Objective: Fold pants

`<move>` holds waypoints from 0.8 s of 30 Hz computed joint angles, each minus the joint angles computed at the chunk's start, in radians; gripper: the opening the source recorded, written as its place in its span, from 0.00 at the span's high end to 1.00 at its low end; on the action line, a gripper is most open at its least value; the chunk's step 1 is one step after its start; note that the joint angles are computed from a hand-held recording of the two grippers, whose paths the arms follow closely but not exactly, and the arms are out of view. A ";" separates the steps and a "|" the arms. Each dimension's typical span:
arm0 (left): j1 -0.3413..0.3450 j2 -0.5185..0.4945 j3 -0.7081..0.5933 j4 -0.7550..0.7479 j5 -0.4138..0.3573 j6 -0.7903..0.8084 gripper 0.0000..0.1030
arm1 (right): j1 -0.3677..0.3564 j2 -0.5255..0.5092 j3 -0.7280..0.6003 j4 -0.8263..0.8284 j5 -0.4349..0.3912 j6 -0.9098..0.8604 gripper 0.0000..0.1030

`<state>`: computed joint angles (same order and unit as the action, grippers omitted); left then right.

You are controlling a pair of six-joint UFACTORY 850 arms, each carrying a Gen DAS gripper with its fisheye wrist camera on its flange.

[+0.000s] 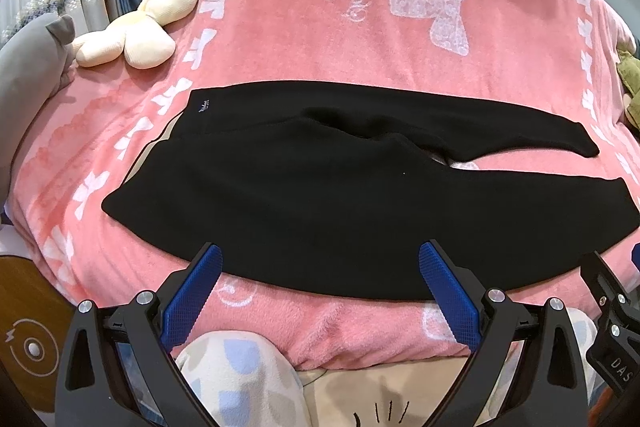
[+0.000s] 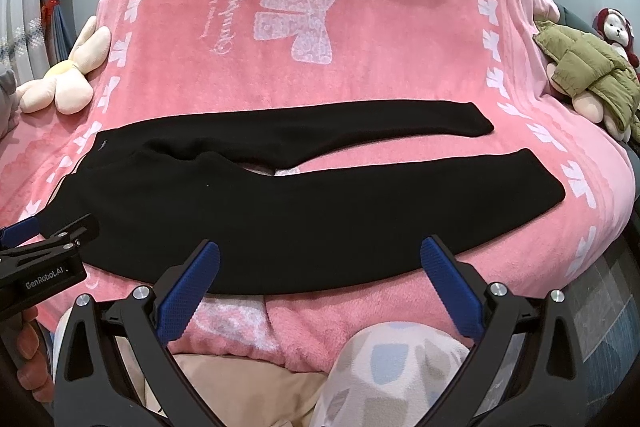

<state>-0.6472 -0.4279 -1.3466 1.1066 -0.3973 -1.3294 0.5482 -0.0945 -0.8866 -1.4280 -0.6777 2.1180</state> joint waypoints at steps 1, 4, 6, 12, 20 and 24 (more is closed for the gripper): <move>0.001 -0.001 -0.001 -0.004 0.002 0.005 0.06 | -0.002 -0.001 -0.001 0.002 0.005 -0.002 0.04; 0.002 -0.005 -0.005 -0.015 0.003 0.015 0.06 | -0.003 -0.003 -0.003 0.002 0.007 -0.002 0.04; 0.005 -0.006 -0.007 -0.032 0.009 0.029 0.06 | -0.006 -0.004 -0.004 0.004 0.009 -0.008 0.04; 0.049 -0.008 -0.006 -0.049 0.128 0.041 0.06 | -0.099 0.008 0.022 -0.054 0.090 -0.021 0.04; 0.116 -0.144 -0.180 -0.106 0.098 0.157 0.06 | -0.511 -0.045 -0.014 -0.402 0.314 0.133 0.04; 0.159 -0.266 -0.355 -0.260 0.079 0.352 0.06 | -0.689 -0.193 -0.172 -0.519 0.465 0.155 0.04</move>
